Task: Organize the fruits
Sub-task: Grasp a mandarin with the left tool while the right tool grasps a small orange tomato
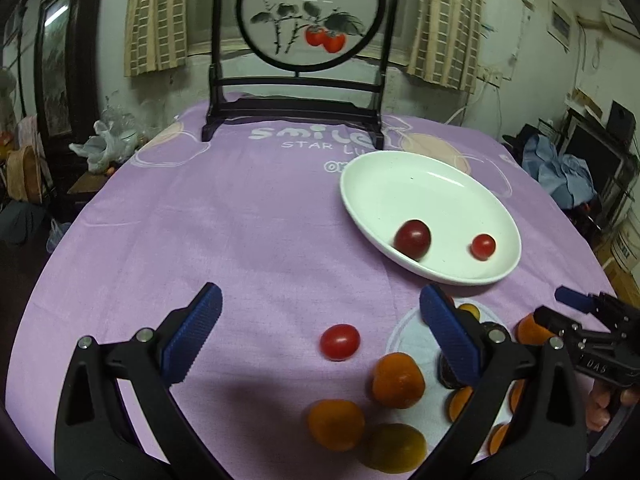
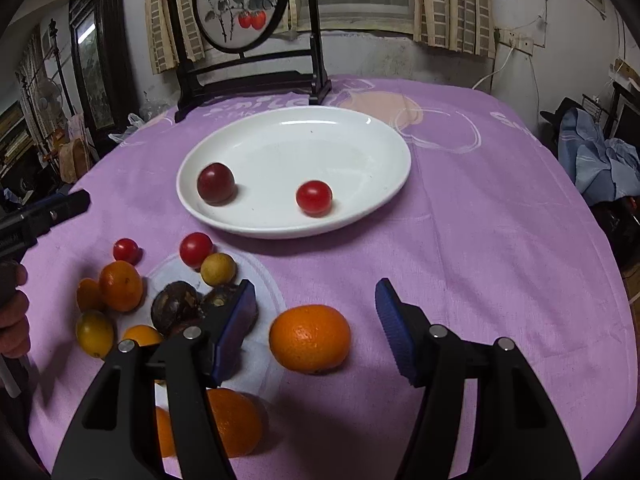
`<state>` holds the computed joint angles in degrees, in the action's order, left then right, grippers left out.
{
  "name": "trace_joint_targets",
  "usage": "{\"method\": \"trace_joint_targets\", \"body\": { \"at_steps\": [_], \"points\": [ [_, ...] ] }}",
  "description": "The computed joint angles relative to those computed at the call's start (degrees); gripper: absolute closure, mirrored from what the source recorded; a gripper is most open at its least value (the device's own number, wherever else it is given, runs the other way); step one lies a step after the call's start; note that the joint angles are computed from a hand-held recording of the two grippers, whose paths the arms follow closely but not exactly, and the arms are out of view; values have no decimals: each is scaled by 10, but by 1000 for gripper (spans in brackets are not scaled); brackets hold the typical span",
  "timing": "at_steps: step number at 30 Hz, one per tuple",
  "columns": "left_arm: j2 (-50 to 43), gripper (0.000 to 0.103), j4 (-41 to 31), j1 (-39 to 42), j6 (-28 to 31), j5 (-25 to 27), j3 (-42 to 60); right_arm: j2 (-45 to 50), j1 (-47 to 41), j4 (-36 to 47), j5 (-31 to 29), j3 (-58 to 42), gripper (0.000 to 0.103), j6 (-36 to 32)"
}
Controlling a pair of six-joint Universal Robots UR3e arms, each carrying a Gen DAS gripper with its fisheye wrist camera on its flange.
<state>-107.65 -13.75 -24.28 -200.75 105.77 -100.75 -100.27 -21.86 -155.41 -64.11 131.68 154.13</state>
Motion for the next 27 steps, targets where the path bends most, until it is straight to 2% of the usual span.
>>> {"method": "trace_joint_targets", "body": {
  "at_steps": [2, 9, 12, 14, 15, 18, 21, 24, 27],
  "points": [
    [5, 2, 4, 4, -5, 1, -8, 12, 2, 13, -10, -8, 40, 1],
    [30, 2, 16, 19, -6, -13, -46, 5, -9, 87, 12, -19, 40, -30],
    [48, 2, 27, 28, -2, -26, -74, 8, -11, 134, 24, -31, 44, -48],
    [66, 2, 38, 42, 8, -54, -105, 8, -13, 163, 36, -36, 50, -63],
    [76, 2, 39, 49, 14, -72, -119, 5, -15, 175, 44, -37, 57, -70],
    [119, 2, 51, 93, 51, -184, -188, -4, -18, 171, 45, -30, 59, -69],
    [133, 3, 51, 108, 72, -220, -213, -10, -33, 186, 58, -30, 59, -62],
    [132, 15, 32, 127, 80, -264, -216, -12, -30, 167, 46, -23, 59, -52],
    [114, 32, 1, 134, 87, -301, -201, -12, -26, 163, 40, -23, 59, -49]
  ]
}}
